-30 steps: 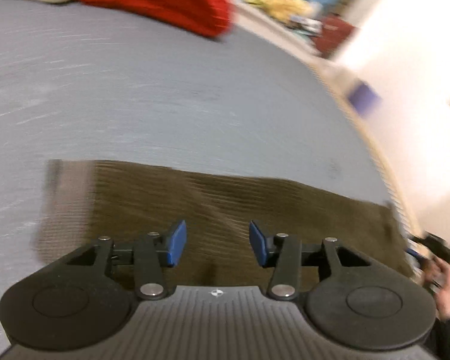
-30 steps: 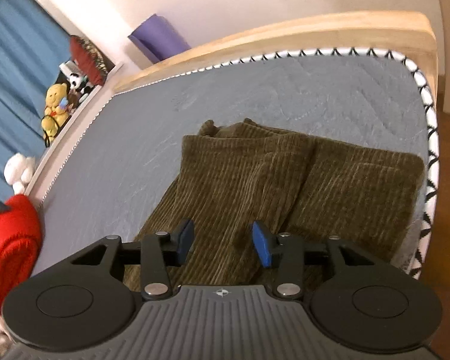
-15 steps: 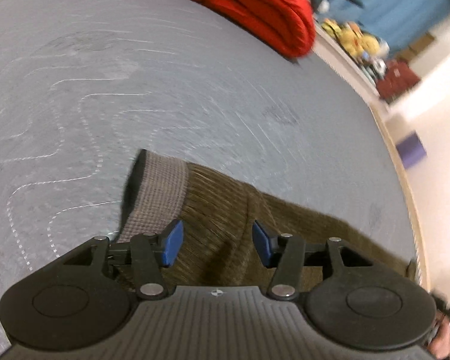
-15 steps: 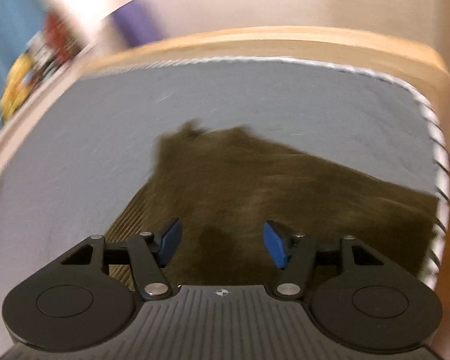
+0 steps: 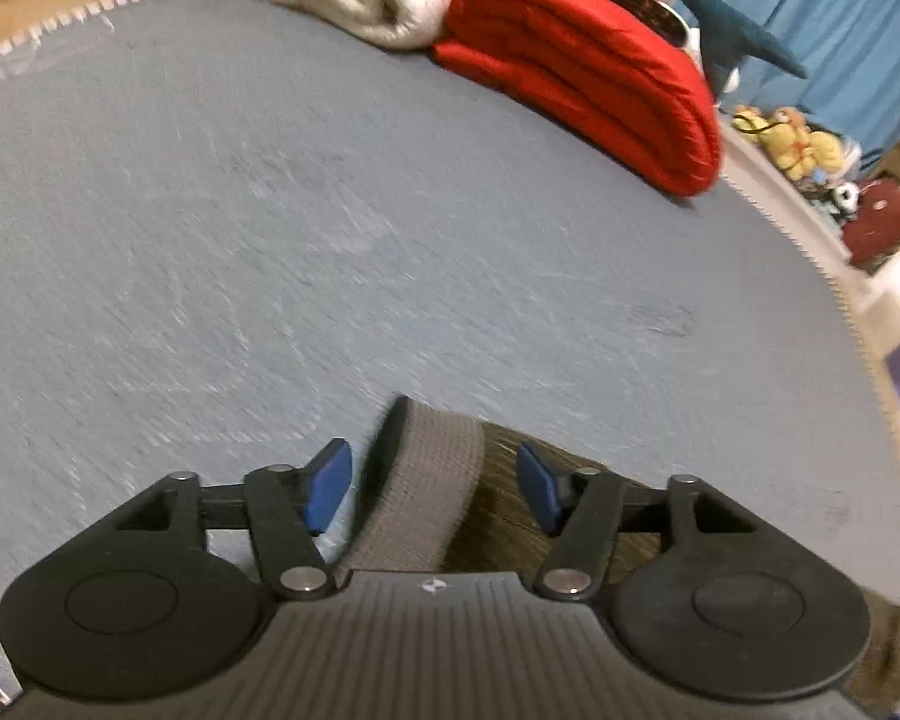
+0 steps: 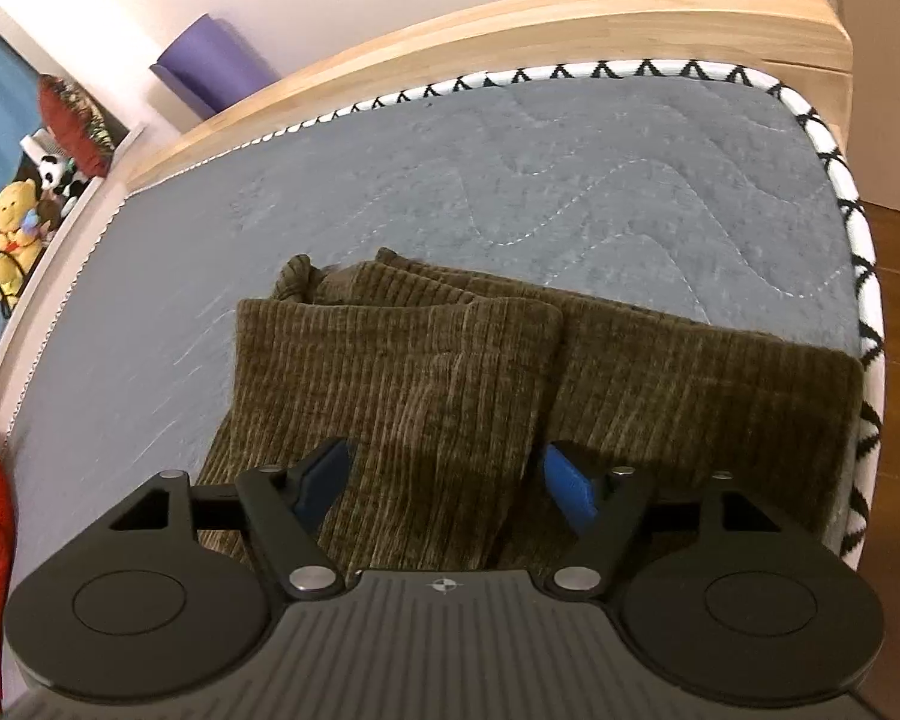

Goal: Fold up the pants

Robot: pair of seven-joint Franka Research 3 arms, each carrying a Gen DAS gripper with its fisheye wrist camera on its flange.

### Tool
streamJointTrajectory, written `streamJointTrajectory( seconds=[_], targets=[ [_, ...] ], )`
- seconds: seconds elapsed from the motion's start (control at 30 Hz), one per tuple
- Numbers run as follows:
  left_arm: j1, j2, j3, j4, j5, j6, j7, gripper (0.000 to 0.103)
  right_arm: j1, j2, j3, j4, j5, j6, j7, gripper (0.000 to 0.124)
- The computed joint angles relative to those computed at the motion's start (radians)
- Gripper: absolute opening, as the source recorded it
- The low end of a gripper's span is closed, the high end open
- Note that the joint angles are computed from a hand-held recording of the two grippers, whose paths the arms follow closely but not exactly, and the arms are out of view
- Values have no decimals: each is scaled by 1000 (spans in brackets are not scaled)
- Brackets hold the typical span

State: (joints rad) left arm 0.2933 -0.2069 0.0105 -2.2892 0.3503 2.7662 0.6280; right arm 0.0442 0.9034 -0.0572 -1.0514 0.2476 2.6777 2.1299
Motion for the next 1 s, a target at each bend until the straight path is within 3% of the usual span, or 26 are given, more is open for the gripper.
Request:
streamJointTrajectory(
  seconds=[0.07,0.13,0.23,0.3,0.33,0.37,0.4,0.53,0.6,0.67,0.7,0.77,0.9,0.97,1.0],
  targets=[
    [-26,6,20,5,-59,-16,74,78,8,-10,-13,-11,-10,1,10,57],
    [-69,15,51,6,-181,-31,194,78,16,-6,-29,-12,-23,5,28,38],
    [-73,25,48,9,-243,-51,255,76,12,2,-29,-10,-33,18,26,26],
    [-56,23,33,10,-214,-61,242,62,13,3,-29,-14,-38,34,22,15],
    [-49,22,26,8,-201,-62,228,46,6,-5,-15,-31,-29,58,7,6],
    [-43,11,24,-3,-189,-50,221,22,6,-18,-13,-55,-21,89,7,6],
    [-37,-1,20,-14,-171,-35,218,16,13,-41,-20,-96,-15,134,14,5],
    [-22,-49,3,-55,-113,35,192,12,45,-184,-46,-319,34,385,42,4],
    [-18,-86,2,-86,-113,60,158,12,113,-243,-132,-401,45,435,89,3],
    [-38,-129,30,-127,-161,98,161,12,201,-287,-252,-457,29,415,153,3],
    [-42,-152,39,-142,-173,103,170,11,215,-302,-277,-472,16,390,172,3],
    [-40,-185,43,-158,-182,87,175,11,196,-325,-268,-476,-12,293,181,3],
    [-74,-181,70,-129,-227,-39,260,15,127,-318,-230,-406,-66,-8,209,4],
    [-3,-177,5,-117,-140,-75,180,19,149,-307,-276,-375,-152,-117,312,12],
    [40,-183,-33,-118,-68,-68,121,23,181,-314,-316,-392,-216,-107,381,12]
  ],
)
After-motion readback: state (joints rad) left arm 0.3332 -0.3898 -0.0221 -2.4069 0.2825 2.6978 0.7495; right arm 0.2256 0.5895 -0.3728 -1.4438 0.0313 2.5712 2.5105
